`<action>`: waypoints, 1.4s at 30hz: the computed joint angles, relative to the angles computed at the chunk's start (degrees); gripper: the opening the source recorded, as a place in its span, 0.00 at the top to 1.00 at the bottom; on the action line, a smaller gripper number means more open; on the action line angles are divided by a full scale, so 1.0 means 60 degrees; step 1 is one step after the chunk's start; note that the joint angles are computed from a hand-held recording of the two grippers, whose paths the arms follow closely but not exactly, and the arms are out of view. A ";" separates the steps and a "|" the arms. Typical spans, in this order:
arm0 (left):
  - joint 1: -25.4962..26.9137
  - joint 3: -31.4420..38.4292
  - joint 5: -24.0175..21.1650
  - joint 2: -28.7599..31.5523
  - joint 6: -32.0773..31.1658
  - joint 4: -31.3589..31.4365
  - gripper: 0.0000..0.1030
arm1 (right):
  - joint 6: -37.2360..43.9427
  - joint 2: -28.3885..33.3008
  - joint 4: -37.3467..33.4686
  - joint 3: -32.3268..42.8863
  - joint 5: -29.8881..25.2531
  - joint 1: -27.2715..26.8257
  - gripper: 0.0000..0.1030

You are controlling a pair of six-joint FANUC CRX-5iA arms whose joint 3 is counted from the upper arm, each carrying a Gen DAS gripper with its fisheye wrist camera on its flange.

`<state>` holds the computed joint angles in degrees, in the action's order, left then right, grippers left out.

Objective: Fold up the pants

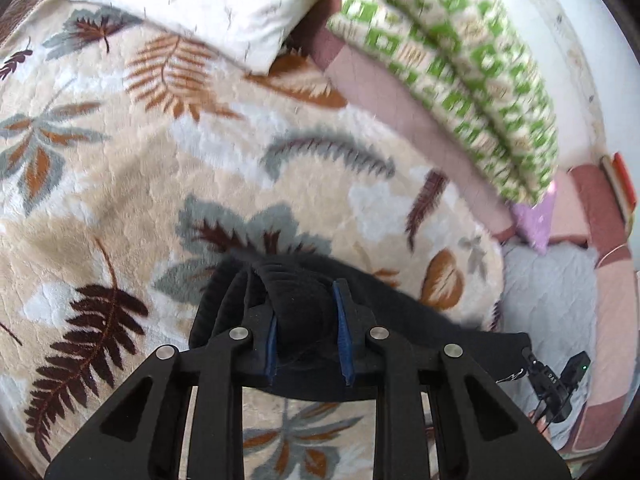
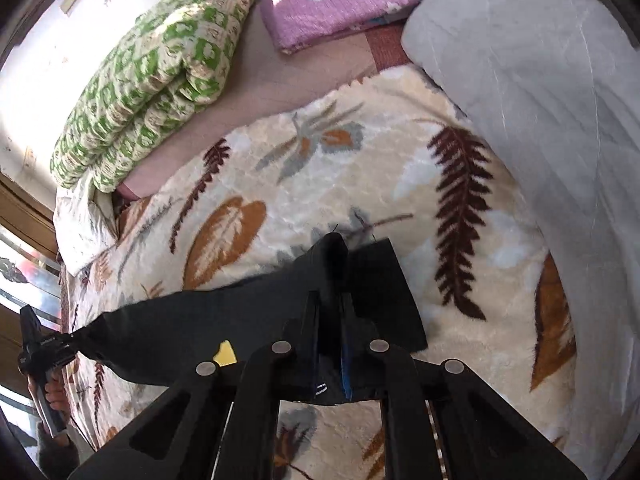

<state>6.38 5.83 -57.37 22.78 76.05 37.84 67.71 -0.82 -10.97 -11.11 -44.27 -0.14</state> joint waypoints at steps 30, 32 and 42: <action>0.0828 -0.0786 -0.0823 -0.0401 -0.1964 -0.0377 0.53 | -0.0650 -0.0253 0.1229 -0.0583 0.1134 0.0679 0.62; 0.0779 -0.0555 -0.1083 -0.0116 -0.1722 -0.0292 0.53 | 0.1263 0.0325 -0.0465 0.0690 0.0203 0.0814 0.52; 0.0207 -0.0130 -0.1787 0.0560 -0.2005 -0.0358 0.53 | 0.3278 0.4275 -0.0886 0.5057 -0.1935 0.3025 0.53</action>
